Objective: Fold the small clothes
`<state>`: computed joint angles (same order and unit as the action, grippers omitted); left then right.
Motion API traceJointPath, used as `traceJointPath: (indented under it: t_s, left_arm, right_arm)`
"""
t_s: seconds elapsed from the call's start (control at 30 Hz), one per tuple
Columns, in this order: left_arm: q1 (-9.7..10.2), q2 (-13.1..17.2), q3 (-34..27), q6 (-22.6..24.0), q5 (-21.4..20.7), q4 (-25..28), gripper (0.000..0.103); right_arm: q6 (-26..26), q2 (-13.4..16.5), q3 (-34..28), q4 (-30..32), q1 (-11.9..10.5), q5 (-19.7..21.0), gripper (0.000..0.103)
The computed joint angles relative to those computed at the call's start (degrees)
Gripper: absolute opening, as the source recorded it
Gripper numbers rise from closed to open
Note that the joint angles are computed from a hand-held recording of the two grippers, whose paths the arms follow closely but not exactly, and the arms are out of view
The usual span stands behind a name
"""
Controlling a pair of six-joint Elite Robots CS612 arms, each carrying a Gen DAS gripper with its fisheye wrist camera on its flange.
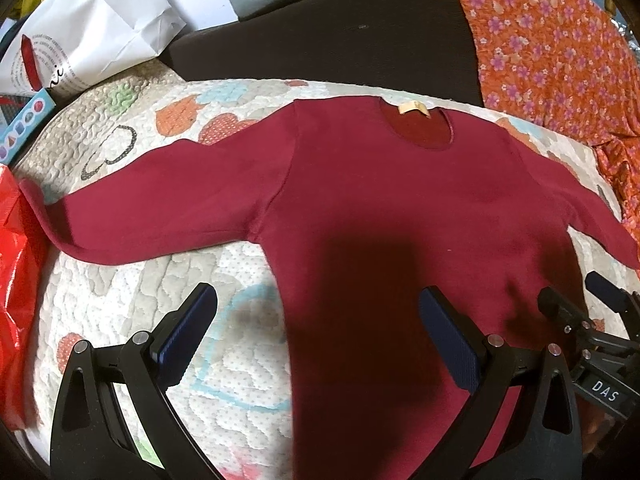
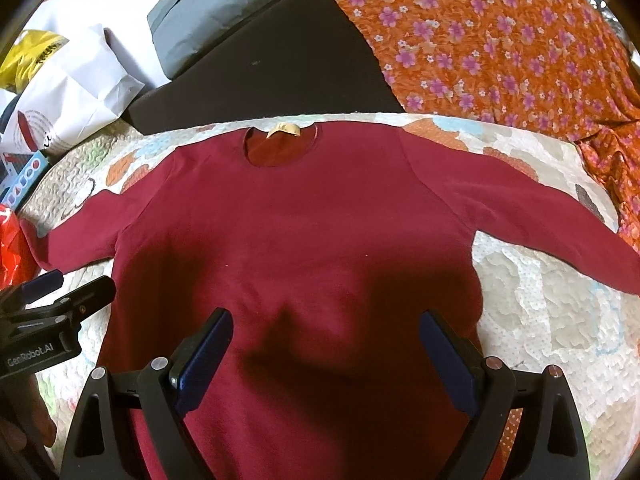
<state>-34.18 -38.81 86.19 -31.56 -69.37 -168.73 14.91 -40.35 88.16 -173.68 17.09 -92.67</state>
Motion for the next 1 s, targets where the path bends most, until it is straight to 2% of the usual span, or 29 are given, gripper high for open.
traceJointPath:
  t_s: [0.33, 0.47, 0.6, 0.77, 0.83, 0.9, 0.93, 1.0]
  left_arm:
    - [0.74, -0.2, 0.6, -1.0, -0.1, -0.3, 0.102]
    - [2.01, -0.9, 1.8, -3.2, -0.1, -0.4, 0.102]
    - [4.44, -2.1, 3.6, -10.2, 1.4, -0.1, 0.102]
    - [8.06, -2.6, 5.7, -25.0, 5.4, 1.4, 0.102]
    - [9.67, -2.0, 6.3, -31.3, 4.4, -1.2, 0.102]
    - [11.27, -1.2, 5.7, -37.6, 1.9, -0.6, 0.098]
    - [12.14, -0.5, 4.8, -38.7, -0.1, -0.9, 0.097]
    - [12.66, 0.6, 3.3, -36.9, 0.6, -1.3, 0.097]
  right_arm:
    - [0.3, 0.9, -1.4, 0.4, 0.5, 1.8, 0.093]
    - [-0.8, 1.3, -2.2, 1.1, 0.9, 2.5, 0.093]
    - [-0.8, 1.9, -2.9, 0.8, 1.1, 4.3, 0.093]
    - [-0.2, 2.4, -3.6, -0.4, 1.0, 9.0, 0.093]
    - [-0.7, 2.6, -4.1, 0.2, 1.1, 9.5, 0.093]
    - [-0.9, 2.8, -4.3, 0.4, 1.2, 10.0, 0.093]
    - [-1.0, 2.9, -4.3, 0.5, 1.2, 10.2, 0.093]
    - [-0.9, 3.0, -4.5, 0.9, 1.1, 10.5, 0.093]
